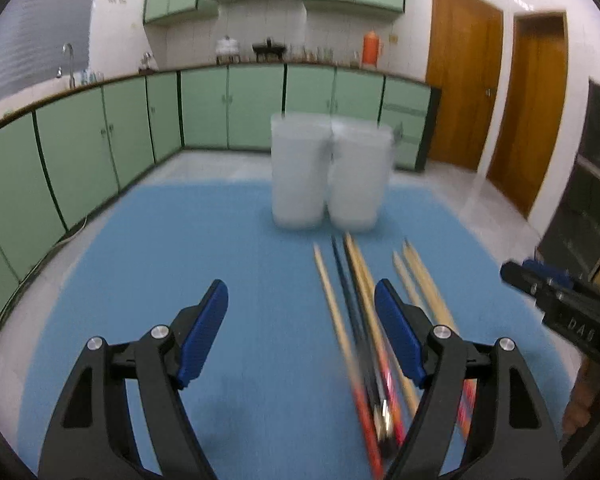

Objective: Organize utensils
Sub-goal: 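Open both tools to drop the spoons into the white holder, then grasp a plain wooden chopstick with the right tool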

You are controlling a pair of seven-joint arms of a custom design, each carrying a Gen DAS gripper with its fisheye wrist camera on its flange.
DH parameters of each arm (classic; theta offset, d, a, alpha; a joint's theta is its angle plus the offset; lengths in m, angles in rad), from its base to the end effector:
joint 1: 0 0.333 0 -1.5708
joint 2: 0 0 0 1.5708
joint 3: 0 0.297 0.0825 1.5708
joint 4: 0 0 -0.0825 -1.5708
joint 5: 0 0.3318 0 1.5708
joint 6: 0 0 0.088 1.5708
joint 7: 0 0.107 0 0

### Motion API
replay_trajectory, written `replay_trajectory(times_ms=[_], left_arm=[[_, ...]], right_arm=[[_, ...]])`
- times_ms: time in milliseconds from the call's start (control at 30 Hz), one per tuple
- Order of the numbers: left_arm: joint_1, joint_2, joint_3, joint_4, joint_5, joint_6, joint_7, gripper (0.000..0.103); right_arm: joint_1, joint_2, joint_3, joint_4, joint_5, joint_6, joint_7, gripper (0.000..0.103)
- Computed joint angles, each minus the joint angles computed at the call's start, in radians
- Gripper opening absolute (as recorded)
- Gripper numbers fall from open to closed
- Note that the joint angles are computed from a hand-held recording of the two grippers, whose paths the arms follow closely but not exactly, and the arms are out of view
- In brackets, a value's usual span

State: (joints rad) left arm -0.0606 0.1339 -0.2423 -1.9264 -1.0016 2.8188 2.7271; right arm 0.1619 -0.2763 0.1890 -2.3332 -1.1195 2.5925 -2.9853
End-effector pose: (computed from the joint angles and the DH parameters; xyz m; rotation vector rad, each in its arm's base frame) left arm 0.5671 -0.1267 0.4967 -1.1727 2.2150 -1.1696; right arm 0.4208 0.1782 0.4992 -1.1743 2.0351 -0.9039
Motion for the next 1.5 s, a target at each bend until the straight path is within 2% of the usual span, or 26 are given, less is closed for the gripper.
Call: replay_trajectory(times_ms=[133,233,433,533,700,933,967,1133,1267,1367,1433,1500], left_arm=[[0.008,-0.062,0.026,-0.113,0.030,-0.038,0.014,0.073],[0.002,-0.081,0.045,-0.147,0.058,-0.057,0.000,0.073],[-0.004,-0.059,0.058,-0.129,0.113,-0.053,-0.054,0.068],[-0.004,-0.076,0.053,-0.153,0.098,-0.039,-0.046,0.065],[-0.012,-0.115,0.066,-0.189,0.104,-0.050,-0.045,0.065],[-0.031,-0.139,0.084,-0.244,0.178,-0.065,-0.084,0.065],[-0.033,-0.140,0.084,-0.248,0.183,-0.064,-0.088,0.065],[-0.041,-0.140,0.086,-0.257,0.176,-0.052,-0.072,0.065],[-0.044,-0.134,0.085,-0.254,0.183,-0.044,-0.078,0.067],[-0.037,-0.119,0.088,-0.240,0.228,-0.033,-0.142,0.066],[-0.028,-0.100,0.091,-0.222,0.288,-0.035,-0.223,0.064],[-0.014,-0.097,0.090,-0.206,0.278,-0.048,-0.232,0.064]], right_arm=[[0.031,-0.023,0.018,-0.053,0.054,0.006,0.000,0.044],[0.035,-0.029,0.016,-0.080,0.090,0.042,-0.013,0.039],[0.032,-0.012,0.024,-0.084,0.127,0.048,-0.044,0.031],[0.032,-0.018,0.029,-0.086,0.134,0.045,-0.053,0.029],[0.042,-0.043,0.042,-0.110,0.168,0.040,-0.066,0.027],[0.069,-0.057,0.062,-0.134,0.260,0.031,-0.136,0.026],[0.069,-0.055,0.063,-0.136,0.268,0.035,-0.141,0.023],[0.060,-0.037,0.069,-0.132,0.272,0.039,-0.139,0.022],[0.058,-0.019,0.074,-0.111,0.252,0.003,-0.122,0.018],[0.058,-0.032,0.062,-0.121,0.251,-0.005,-0.095,0.017],[0.053,-0.048,0.057,-0.140,0.240,0.022,-0.071,0.017],[0.042,-0.074,0.056,-0.163,0.224,0.058,-0.050,0.018]])
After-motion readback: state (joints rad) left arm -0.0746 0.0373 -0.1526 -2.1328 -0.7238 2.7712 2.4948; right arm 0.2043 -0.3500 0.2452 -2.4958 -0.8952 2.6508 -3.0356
